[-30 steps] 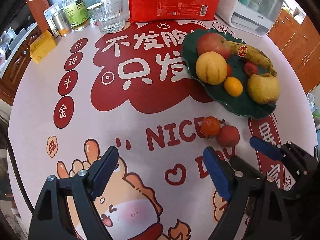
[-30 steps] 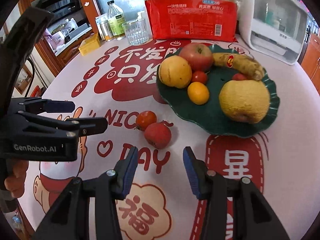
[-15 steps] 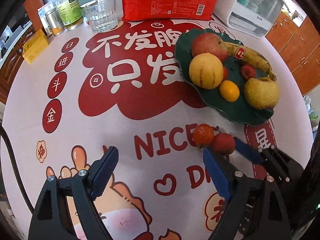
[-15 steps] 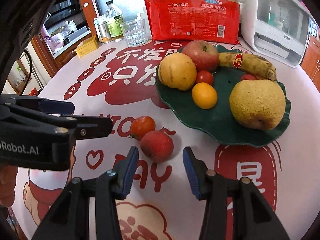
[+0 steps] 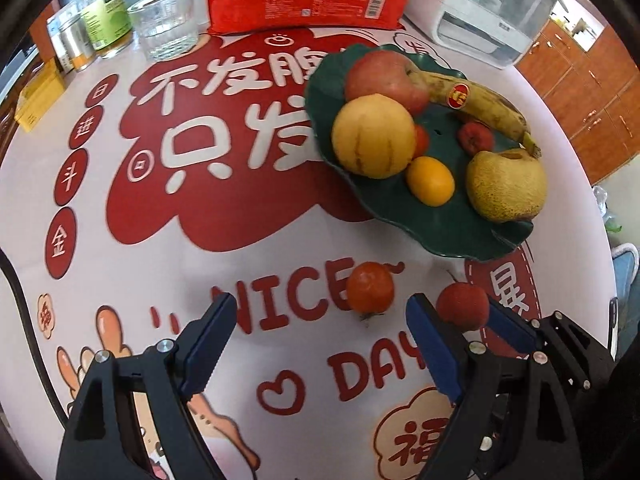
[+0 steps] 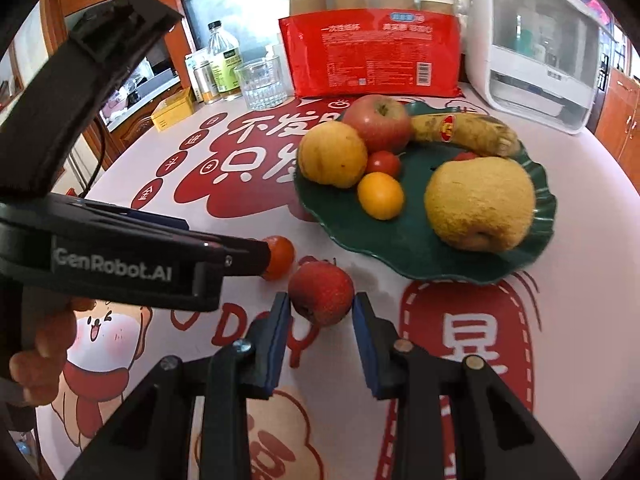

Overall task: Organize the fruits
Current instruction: 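Grasp the red tomato with the left gripper while the right gripper grasps the red plum, then carry the tomato and red plum in both grippers over the green plate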

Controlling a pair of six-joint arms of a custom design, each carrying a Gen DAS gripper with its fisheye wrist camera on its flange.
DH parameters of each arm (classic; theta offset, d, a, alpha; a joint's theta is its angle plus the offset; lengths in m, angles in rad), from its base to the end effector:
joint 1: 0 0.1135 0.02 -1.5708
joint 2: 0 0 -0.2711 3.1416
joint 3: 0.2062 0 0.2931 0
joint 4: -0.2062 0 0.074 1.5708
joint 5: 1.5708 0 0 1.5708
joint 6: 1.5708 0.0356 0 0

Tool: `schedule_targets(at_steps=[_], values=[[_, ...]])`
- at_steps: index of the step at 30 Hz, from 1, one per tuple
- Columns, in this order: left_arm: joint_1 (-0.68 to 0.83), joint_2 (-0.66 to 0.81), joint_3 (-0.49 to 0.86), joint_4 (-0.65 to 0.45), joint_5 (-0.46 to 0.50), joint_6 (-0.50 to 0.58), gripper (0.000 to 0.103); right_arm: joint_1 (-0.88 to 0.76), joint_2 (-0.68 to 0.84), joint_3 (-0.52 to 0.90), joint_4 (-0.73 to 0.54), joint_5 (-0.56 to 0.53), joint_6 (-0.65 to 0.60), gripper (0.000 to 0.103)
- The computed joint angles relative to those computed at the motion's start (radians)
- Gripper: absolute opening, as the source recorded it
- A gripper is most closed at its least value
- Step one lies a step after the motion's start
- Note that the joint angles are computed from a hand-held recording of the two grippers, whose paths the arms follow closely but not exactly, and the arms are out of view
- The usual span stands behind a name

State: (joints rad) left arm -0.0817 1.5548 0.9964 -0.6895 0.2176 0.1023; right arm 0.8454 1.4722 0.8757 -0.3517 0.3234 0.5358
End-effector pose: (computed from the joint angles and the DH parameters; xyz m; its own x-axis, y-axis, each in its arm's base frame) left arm 0.3236 -0.0342 0.1803 -0.9251 0.1758 -0.3366 0.2437 0.9546 -0.1713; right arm 0.2255 0.2373 0.1842 -0.7628 -0.1307 -0.6332 -0.2291 0.9704 0.0757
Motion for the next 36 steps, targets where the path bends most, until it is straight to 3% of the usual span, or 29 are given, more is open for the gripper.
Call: schedule_targets(at_steps=[8,10,12,13,22,32,36], values=[[-0.057,0.058,0.019,0.011,0.029,-0.023,0.058,-0.012,-0.059,-0.048,-0.016,0.002,0.037,0.032],[-0.074,0.052,0.009,0.028,0.028,-0.022,0.047,-0.011,-0.064,-0.054,-0.016,0.003,0.044,0.032],[-0.091,0.048,0.004,0.036,0.026,-0.028,0.028,-0.011,-0.067,-0.057,-0.017,0.004,0.047,0.032],[-0.096,0.045,0.002,0.038,0.027,-0.027,0.025,-0.010,-0.069,-0.058,-0.018,0.005,0.049,0.032],[-0.139,-0.066,-0.045,0.014,0.016,-0.054,0.024,0.005,-0.137,-0.075,-0.058,0.024,0.082,0.032],[-0.126,-0.327,-0.092,-0.107,0.017,-0.036,0.024,0.039,-0.244,-0.053,-0.189,0.038,0.132,0.032],[-0.104,-0.364,-0.057,-0.145,0.021,-0.024,0.024,0.019,-0.278,-0.014,-0.252,0.005,0.132,0.032]])
